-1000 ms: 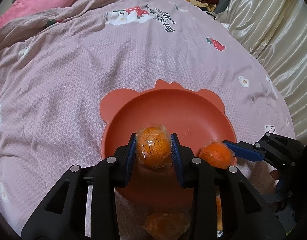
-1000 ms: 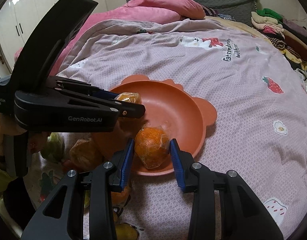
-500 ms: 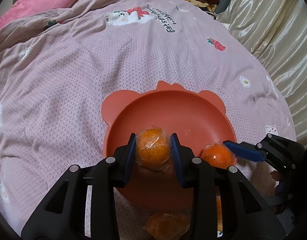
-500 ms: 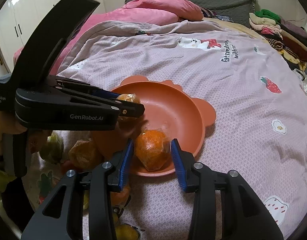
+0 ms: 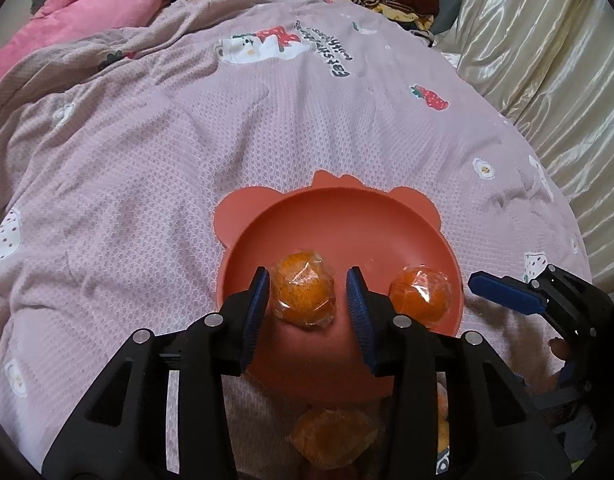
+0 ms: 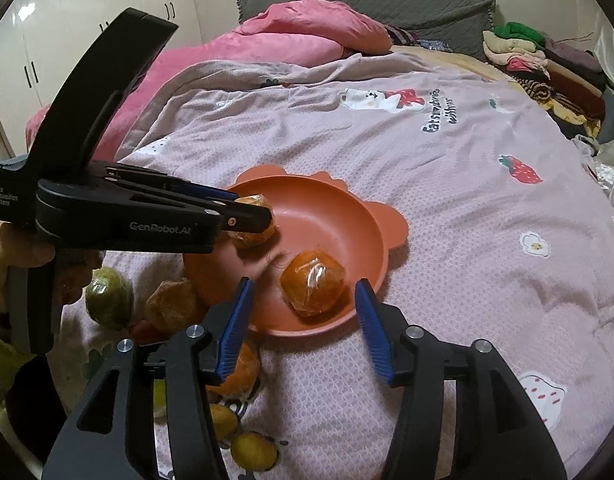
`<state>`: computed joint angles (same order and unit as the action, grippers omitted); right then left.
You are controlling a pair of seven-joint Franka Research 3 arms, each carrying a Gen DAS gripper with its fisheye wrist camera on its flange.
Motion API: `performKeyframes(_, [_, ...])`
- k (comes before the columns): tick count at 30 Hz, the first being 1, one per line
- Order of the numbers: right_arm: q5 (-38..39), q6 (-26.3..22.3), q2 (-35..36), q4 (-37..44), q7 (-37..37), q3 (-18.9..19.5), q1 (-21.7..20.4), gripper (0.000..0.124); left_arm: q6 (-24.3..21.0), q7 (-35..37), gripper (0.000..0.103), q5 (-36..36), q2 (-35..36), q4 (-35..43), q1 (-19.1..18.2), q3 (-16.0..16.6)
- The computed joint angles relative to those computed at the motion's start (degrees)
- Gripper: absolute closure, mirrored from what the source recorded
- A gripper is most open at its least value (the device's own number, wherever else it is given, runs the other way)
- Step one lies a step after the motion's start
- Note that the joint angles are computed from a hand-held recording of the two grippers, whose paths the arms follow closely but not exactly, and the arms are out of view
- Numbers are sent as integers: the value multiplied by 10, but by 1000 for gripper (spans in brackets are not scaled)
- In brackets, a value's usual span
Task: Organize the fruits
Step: 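Lower both oranges onto the orange plate and open both grippers, then withdraw both grippers from the plate toward the remaining fruits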
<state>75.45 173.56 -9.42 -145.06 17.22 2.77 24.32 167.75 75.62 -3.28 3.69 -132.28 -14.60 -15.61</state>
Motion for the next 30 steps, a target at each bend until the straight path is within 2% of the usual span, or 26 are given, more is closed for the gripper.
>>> performKeyframes(10, [23, 19, -27, -20, -2, -2, 7, 59, 16, -24, 54, 8, -39, -38, -12, 7])
performKeyframes(18, [1, 41, -54, -42, 32, -7, 22, 45, 29, -111, 40, 99, -82, -72, -14, 13])
performKeyframes(30, [-49, 78, -97, -75, 88, -40, 73, 35, 41, -170, 29, 150, -135, -115, -19, 19])
